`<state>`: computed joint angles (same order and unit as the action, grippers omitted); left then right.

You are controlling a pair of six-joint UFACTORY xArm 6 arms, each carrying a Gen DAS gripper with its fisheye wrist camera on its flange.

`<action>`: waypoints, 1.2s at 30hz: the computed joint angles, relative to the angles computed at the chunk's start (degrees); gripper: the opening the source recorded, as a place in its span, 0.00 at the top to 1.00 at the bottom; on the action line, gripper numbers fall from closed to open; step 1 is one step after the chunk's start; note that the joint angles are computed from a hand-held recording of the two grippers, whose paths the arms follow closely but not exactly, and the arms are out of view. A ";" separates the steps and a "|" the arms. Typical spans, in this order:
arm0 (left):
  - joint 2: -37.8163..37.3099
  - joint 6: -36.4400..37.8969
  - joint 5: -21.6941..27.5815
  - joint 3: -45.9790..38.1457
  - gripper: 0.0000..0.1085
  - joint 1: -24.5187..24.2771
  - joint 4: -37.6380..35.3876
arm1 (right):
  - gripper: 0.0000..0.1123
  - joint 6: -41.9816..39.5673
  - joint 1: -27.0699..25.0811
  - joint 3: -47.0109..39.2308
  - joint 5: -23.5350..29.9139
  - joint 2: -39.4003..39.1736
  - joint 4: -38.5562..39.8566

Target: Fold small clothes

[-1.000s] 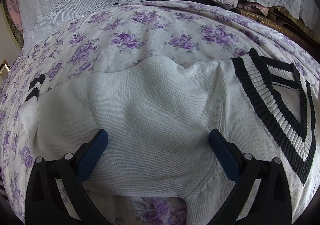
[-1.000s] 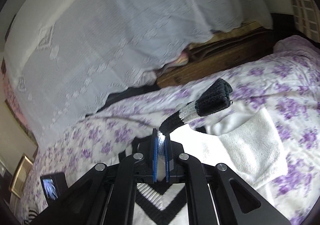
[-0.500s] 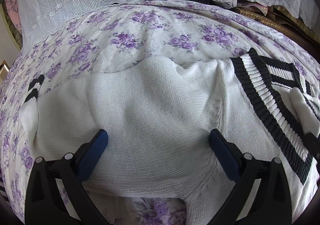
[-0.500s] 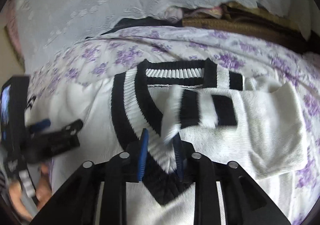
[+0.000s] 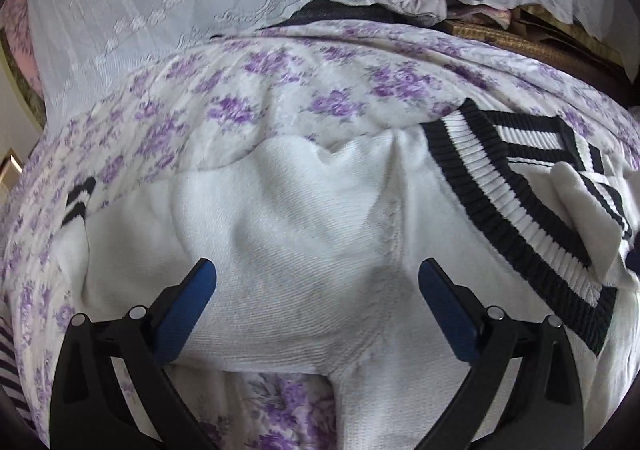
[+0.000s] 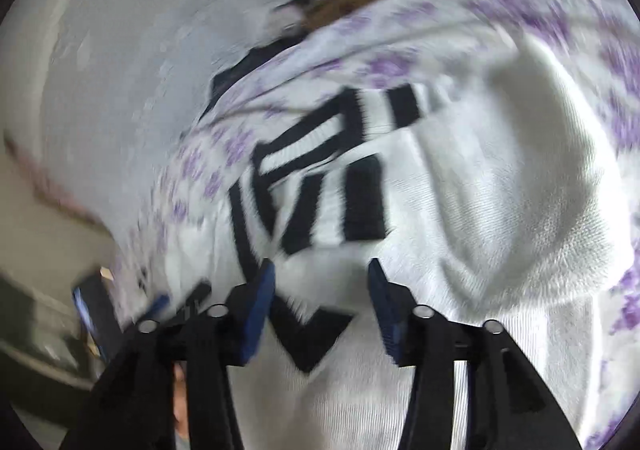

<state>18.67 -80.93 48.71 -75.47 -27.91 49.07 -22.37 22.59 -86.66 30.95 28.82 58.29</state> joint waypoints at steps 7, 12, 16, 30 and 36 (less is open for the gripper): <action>-0.95 1.14 -2.79 0.36 0.09 0.56 1.12 | 0.90 2.17 1.21 -5.77 -2.48 5.41 5.49; -1.46 5.78 -14.59 2.94 0.09 3.51 -6.26 | 0.85 -0.02 4.35 -9.56 1.49 6.32 -2.19; -0.26 12.88 -19.86 2.25 0.09 2.82 -13.17 | 0.71 -7.73 3.88 -1.85 -2.06 -0.62 1.73; 10.64 24.34 -18.95 -12.31 0.50 2.62 -33.95 | 0.70 -22.48 -10.32 7.12 -1.71 -4.99 20.34; 6.68 19.49 -24.39 -6.32 0.91 4.22 -32.49 | 0.72 -23.04 -9.06 6.05 -6.31 -5.80 17.03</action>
